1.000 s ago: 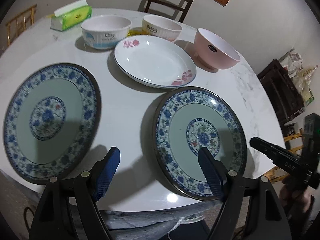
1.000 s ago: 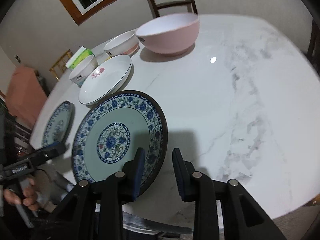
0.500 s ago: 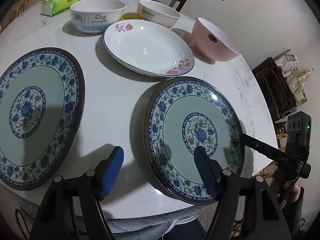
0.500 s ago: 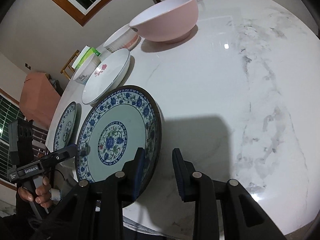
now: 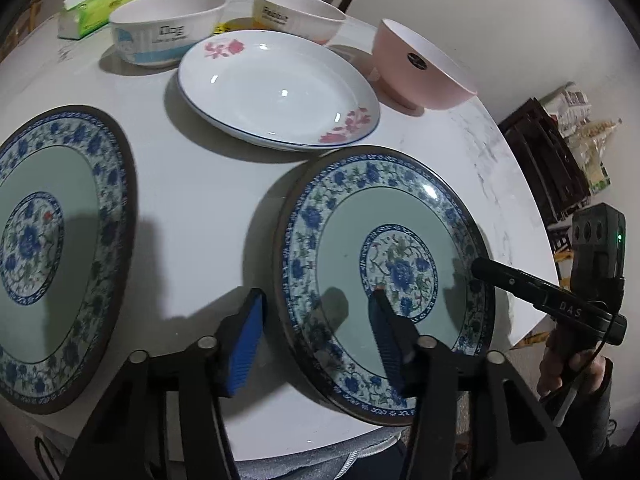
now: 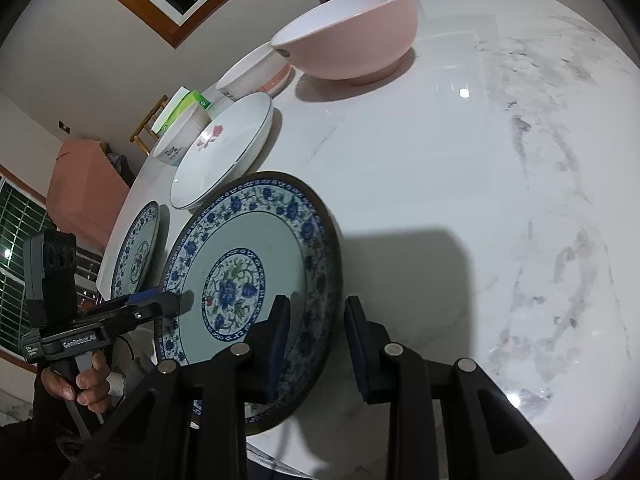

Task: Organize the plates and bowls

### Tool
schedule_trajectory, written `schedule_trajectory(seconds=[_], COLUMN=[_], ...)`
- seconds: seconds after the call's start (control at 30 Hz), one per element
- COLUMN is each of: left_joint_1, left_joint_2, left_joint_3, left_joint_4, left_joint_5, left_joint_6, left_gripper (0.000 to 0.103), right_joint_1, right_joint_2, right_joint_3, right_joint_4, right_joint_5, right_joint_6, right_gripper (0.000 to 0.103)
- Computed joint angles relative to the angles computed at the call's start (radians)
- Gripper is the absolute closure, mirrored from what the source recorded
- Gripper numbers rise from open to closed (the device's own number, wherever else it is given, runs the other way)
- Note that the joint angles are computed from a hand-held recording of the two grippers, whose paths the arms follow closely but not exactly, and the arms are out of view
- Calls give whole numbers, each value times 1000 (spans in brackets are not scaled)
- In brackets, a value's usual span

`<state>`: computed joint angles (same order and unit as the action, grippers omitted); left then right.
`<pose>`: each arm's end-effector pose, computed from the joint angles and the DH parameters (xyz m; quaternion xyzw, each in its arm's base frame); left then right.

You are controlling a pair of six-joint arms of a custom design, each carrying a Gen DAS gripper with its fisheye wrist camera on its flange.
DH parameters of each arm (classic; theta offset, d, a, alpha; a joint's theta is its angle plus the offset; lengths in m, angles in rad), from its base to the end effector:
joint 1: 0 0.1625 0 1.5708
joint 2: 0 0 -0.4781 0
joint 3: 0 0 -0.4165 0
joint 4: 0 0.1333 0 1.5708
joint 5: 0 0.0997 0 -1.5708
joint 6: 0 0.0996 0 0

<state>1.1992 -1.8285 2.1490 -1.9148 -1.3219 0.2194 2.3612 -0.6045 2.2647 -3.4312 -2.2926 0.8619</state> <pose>0.0108 -0.4071 0.3994 0.2876 0.9496 -0.0211 0.1229 0.3806 -0.2818 -0.0340 -0.0685 -0.9290 0.3217 0.1694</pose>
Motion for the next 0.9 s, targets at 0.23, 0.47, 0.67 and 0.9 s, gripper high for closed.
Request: schedule_trajectory(seconds=[0.23, 0.47, 0.67, 0.9], left_joint_1=[-15, -15, -17, -12], left_joint_2=[5, 4, -2, -22], left_joint_3=[8, 8, 2, -4], left_joint_4=[-16, -20, 6, 17], left_joint_5=[40, 60, 62, 64], left_joint_6=[-7, -16, -33, -28], left_gripper=[79, 85, 85, 85], right_joint_1=[12, 24, 41, 60], right_joint_2=[-5, -4, -6, -7], right_joint_3=[4, -2, -17, -41], right_joint_4=[32, 66, 109, 163], right_joint_5=[-33, -54, -65, -80], right_joint_6=[41, 95, 140, 167], right_gripper=[87, 87, 87, 87])
